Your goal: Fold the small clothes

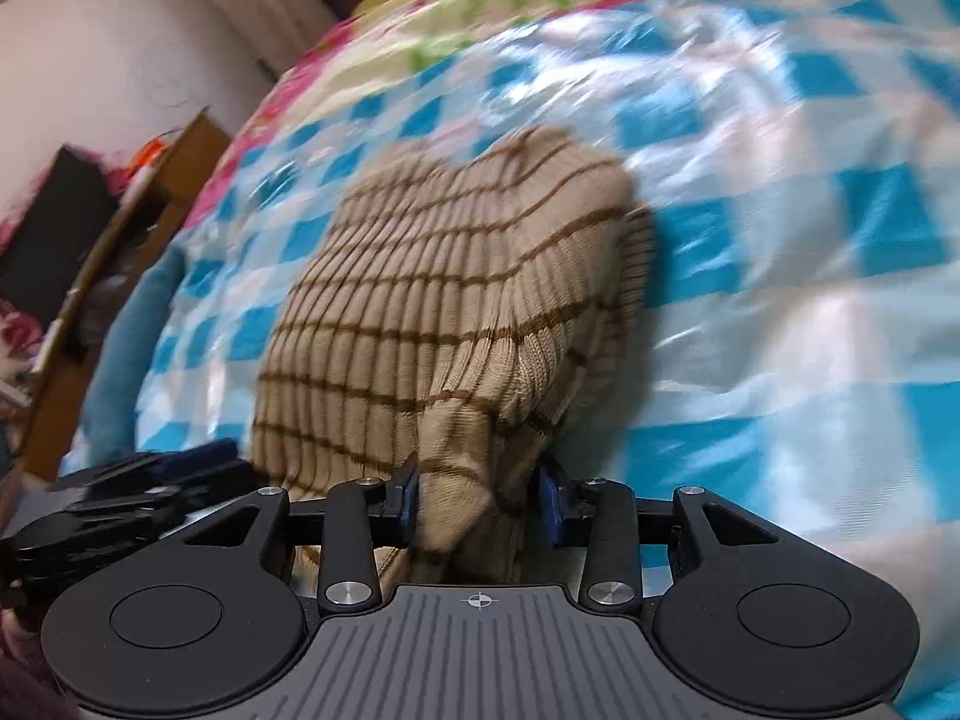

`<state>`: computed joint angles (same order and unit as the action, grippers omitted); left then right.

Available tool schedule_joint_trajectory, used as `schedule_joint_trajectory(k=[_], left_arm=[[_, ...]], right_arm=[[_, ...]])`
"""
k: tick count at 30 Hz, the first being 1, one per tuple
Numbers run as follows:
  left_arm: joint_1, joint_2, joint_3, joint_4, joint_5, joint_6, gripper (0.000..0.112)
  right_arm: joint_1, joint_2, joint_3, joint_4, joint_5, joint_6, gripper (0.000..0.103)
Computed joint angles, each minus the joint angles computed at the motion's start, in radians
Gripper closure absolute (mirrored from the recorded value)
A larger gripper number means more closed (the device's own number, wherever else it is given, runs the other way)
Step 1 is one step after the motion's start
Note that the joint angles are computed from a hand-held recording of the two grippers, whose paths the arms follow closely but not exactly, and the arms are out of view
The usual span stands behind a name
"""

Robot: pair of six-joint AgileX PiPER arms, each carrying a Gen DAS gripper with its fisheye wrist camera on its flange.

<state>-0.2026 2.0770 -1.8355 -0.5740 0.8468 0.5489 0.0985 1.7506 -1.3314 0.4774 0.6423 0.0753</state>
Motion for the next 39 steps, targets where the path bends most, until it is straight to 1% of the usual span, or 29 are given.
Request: schedule_joint_trajectory(k=[1, 4, 7, 9, 11, 13, 15, 16, 17, 19, 22, 23, 25, 27, 29, 33, 36, 39], left_arm=[[0.001, 0.002, -0.013, -0.011, -0.011, 0.01, 0.063], [-0.008, 0.032, -0.077, -0.028, -0.038, 0.017, 0.063], [-0.03, 0.101, -0.195, -0.021, -0.018, -0.005, 0.062], [-0.054, 0.161, -0.289, 0.028, -0.001, -0.058, 0.062], [-0.078, 0.226, -0.391, 0.086, 0.013, -0.115, 0.062], [-0.094, 0.262, -0.443, 0.133, 0.01, -0.149, 0.062], [-0.103, 0.293, -0.49, 0.161, 0.025, -0.174, 0.062], [-0.107, 0.318, -0.536, 0.177, 0.052, -0.194, 0.062], [-0.108, 0.332, -0.558, 0.184, 0.067, -0.202, 0.061], [-0.11, 0.348, -0.577, 0.19, 0.078, -0.216, 0.06], [-0.113, 0.346, -0.564, 0.203, 0.075, -0.23, 0.057], [-0.113, 0.347, -0.569, 0.209, 0.082, -0.241, 0.057], [-0.114, 0.329, -0.55, 0.225, 0.081, -0.267, 0.057], [-0.121, 0.277, -0.469, 0.248, 0.036, -0.265, 0.057], [-0.124, 0.236, -0.403, 0.258, 0.004, -0.255, 0.057], [-0.121, 0.155, -0.269, 0.257, -0.049, -0.255, 0.057], [-0.119, 0.1, -0.182, 0.251, -0.069, -0.255, 0.057], [-0.133, 0.058, -0.104, 0.285, -0.086, -0.254, 0.057]], right_arm=[[0.006, -0.013, -0.013, -0.063, 0.009, 0.06, 0.064], [0.051, -0.043, -0.061, -0.279, 0.02, 0.244, 0.064], [0.119, -0.024, -0.136, -0.496, 0.004, 0.412, 0.064], [0.137, 0.013, -0.184, -0.544, -0.012, 0.449, 0.064], [0.155, 0.084, -0.258, -0.611, -0.019, 0.486, 0.066], [0.159, 0.142, -0.303, -0.678, -0.02, 0.522, 0.066], [0.145, 0.204, -0.349, -0.674, -0.01, 0.52, 0.066], [0.146, 0.23, -0.367, -0.7, 0.014, 0.55, 0.07], [0.141, 0.256, -0.385, -0.713, 0.037, 0.578, 0.072], [0.122, 0.261, -0.355, -0.694, 0.008, 0.591, 0.072], [0.111, 0.238, -0.301, -0.686, -0.035, 0.589, 0.073], [0.108, 0.232, -0.291, -0.68, -0.039, 0.589, 0.073], [0.116, 0.218, -0.292, -0.698, -0.016, 0.615, 0.073], [0.144, 0.193, -0.29, -0.758, 0.001, 0.657, 0.072], [0.174, 0.132, -0.237, -0.792, -0.014, 0.674, 0.068], [0.241, 0.023, -0.104, -0.85, -0.05, 0.721, 0.067], [0.268, 0.0, -0.04, -0.879, -0.036, 0.764, 0.067], [0.264, 0.011, -0.025, -0.893, -0.021, 0.78, 0.067]])
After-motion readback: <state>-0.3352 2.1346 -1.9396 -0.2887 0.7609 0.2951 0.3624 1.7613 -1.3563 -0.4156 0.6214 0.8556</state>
